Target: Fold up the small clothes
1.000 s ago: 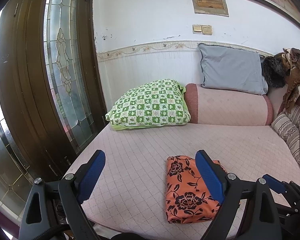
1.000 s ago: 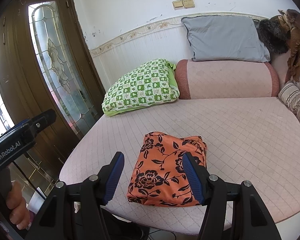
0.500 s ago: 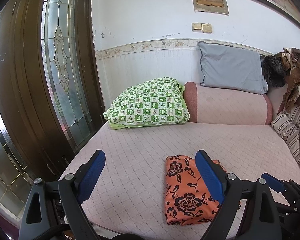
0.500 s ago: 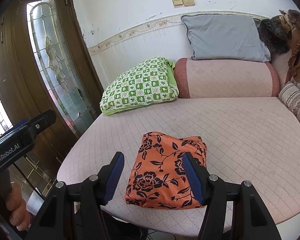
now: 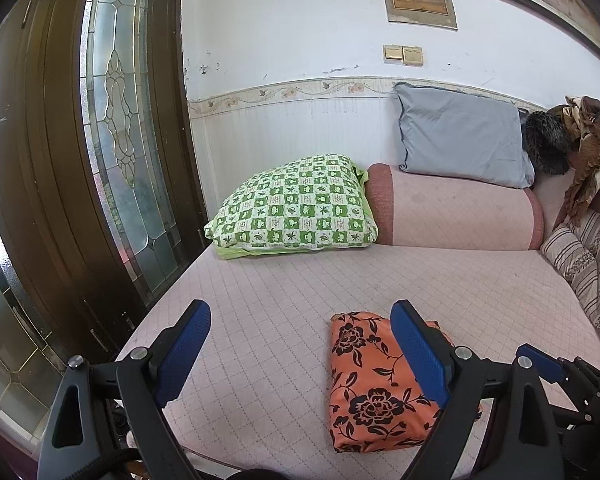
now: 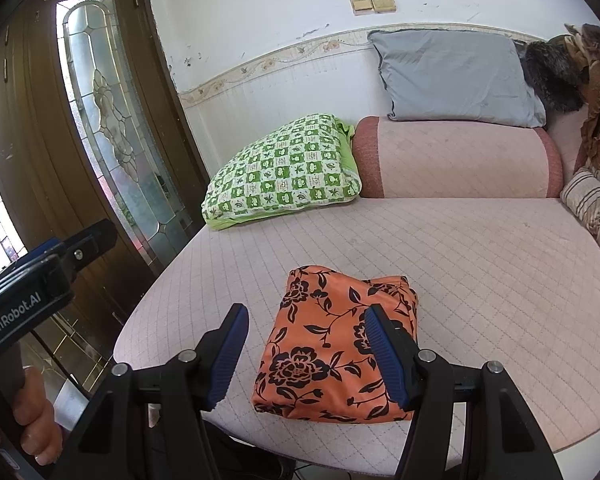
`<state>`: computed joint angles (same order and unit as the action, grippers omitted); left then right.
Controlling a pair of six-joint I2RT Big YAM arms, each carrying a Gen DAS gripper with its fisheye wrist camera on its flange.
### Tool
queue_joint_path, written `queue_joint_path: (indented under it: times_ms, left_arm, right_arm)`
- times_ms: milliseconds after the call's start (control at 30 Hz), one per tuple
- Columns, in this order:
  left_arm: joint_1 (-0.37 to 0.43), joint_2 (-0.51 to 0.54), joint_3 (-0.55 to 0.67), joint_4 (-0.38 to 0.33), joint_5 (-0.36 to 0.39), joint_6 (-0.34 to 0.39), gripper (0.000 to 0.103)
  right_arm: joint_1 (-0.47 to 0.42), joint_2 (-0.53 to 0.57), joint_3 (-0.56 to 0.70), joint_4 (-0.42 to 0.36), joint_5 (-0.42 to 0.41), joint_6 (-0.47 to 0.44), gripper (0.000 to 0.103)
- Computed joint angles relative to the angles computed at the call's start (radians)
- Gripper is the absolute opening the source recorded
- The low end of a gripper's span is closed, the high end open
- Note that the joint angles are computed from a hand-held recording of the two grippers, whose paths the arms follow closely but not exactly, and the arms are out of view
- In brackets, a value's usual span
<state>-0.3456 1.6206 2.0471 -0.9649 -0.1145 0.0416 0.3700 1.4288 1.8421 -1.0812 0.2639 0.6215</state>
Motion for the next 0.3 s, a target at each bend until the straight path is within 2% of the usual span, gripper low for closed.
queue_joint_path:
  times_ms: [133,233,300]
  left_arm:
    - [-0.001,0.013,0.009,-0.001,-0.003,0.003,0.092]
    - [-0.004,0.017,0.000,0.023,-0.002,0.009,0.092]
    - [-0.002,0.036,0.021,0.009,0.012,0.004,0.092]
  right_arm:
    - [-0.007,0.012,0.003,0.003,-0.016,0.001,0.064]
    - [-0.015,0.021,0.006,0.011,-0.027,0.000,0.064]
    - [-0.023,0.027,0.006,0.019,-0.031,-0.007,0.064]
